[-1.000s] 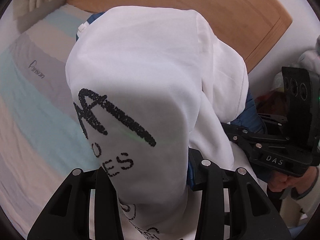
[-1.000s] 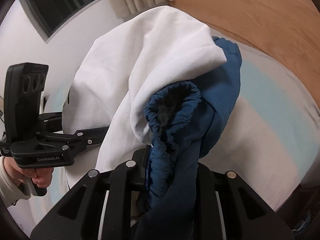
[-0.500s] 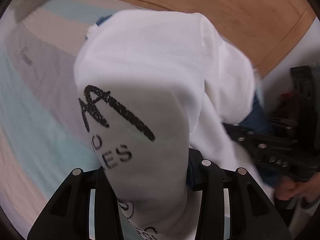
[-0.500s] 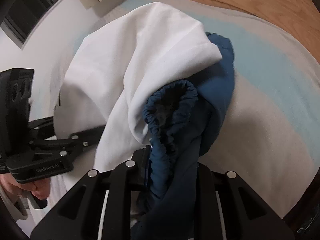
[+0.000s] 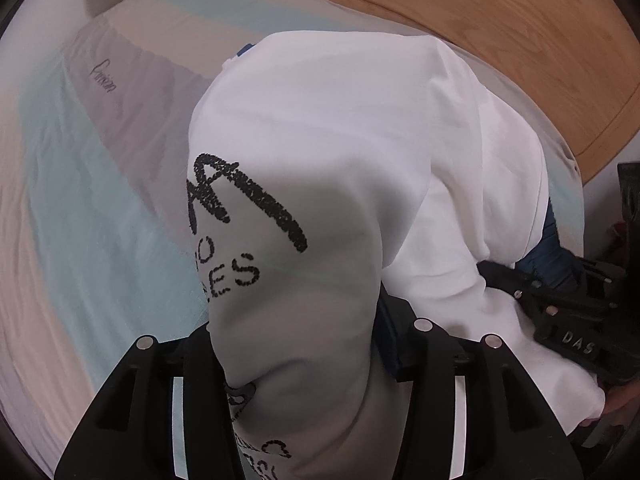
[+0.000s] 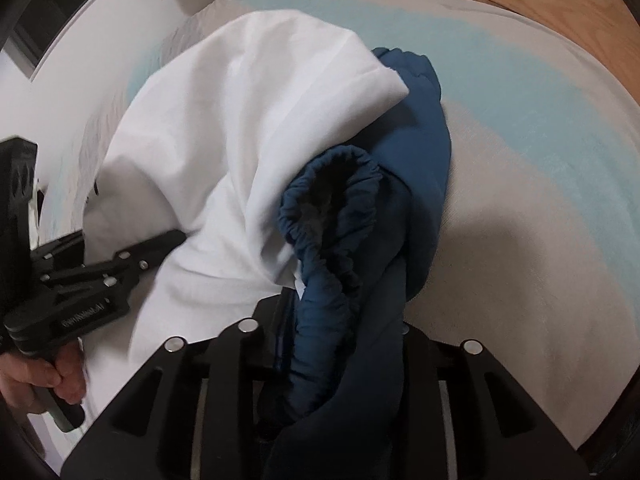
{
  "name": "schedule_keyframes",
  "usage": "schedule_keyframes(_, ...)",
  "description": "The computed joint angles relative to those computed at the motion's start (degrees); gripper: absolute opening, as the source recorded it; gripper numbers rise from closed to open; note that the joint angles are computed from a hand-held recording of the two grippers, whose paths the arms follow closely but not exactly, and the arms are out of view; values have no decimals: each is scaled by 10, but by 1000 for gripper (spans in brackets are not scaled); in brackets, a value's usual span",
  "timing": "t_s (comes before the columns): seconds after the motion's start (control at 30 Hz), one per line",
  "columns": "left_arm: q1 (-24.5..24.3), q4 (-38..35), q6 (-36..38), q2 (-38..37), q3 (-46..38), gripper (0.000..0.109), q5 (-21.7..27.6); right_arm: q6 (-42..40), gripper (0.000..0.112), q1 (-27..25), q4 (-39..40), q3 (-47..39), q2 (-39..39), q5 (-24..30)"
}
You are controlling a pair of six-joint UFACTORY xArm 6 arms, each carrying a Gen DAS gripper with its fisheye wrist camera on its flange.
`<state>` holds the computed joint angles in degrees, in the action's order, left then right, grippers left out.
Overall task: Fold large clothes
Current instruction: 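Lower the bundle onto the bed and open both tools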
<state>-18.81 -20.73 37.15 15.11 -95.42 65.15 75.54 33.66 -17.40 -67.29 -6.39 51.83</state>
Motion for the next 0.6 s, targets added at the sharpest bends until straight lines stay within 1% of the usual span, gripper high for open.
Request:
schedule_keyframes(0.03, 11, -1, 2, 1, -12, 54, 11, 5, 35, 3, -6, -2, -2, 8)
schedule_keyframes(0.07, 13, 2, -7, 0, -13, 62, 8, 14, 45, 7, -15, -4, -5, 22)
schedule_keyframes(0.1, 13, 6, -17, -7, -4, 67, -5, 30, 51, 13, -29, -11, -3, 43)
schedule_keyframes(0.13, 12, 13, -27, -17, 8, 78, -25, 42, 65, 17, -39, -11, -5, 51)
schedule_keyframes(0.17, 13, 12, -30, -27, 23, 82, -40, 59, 74, 20, -50, -6, -10, 51)
schedule_keyframes(0.2, 15, 8, -33, -32, 26, 82, -38, 67, 78, 21, -54, -7, -10, 50)
schedule_keyframes(0.23, 18, 8, -38, -40, 32, 85, -38, 77, 84, 24, -59, -12, -7, 53)
schedule_keyframes(0.27, 20, 11, -42, -49, 40, 88, -43, 84, 87, 27, -65, -14, -7, 61)
schedule_keyframes(0.33, 28, 5, -41, -59, 43, 92, -41, 94, 88, 38, -82, -18, -15, 82)
schedule_keyframes(0.37, 32, 4, -42, -70, 48, 96, -41, 96, 92, 44, -91, -30, -13, 100)
schedule_keyframes(0.43, 44, -10, -44, -84, 42, 97, -16, 97, 96, 58, -108, -59, -8, 142)
schedule_keyframes(0.47, 45, -5, -49, -79, 29, 97, -12, 95, 96, 67, -122, -82, -4, 169)
schedule_keyframes(0.6, 62, -2, -60, -110, 17, 97, 8, 96, 96, 118, -179, -188, 31, 279)
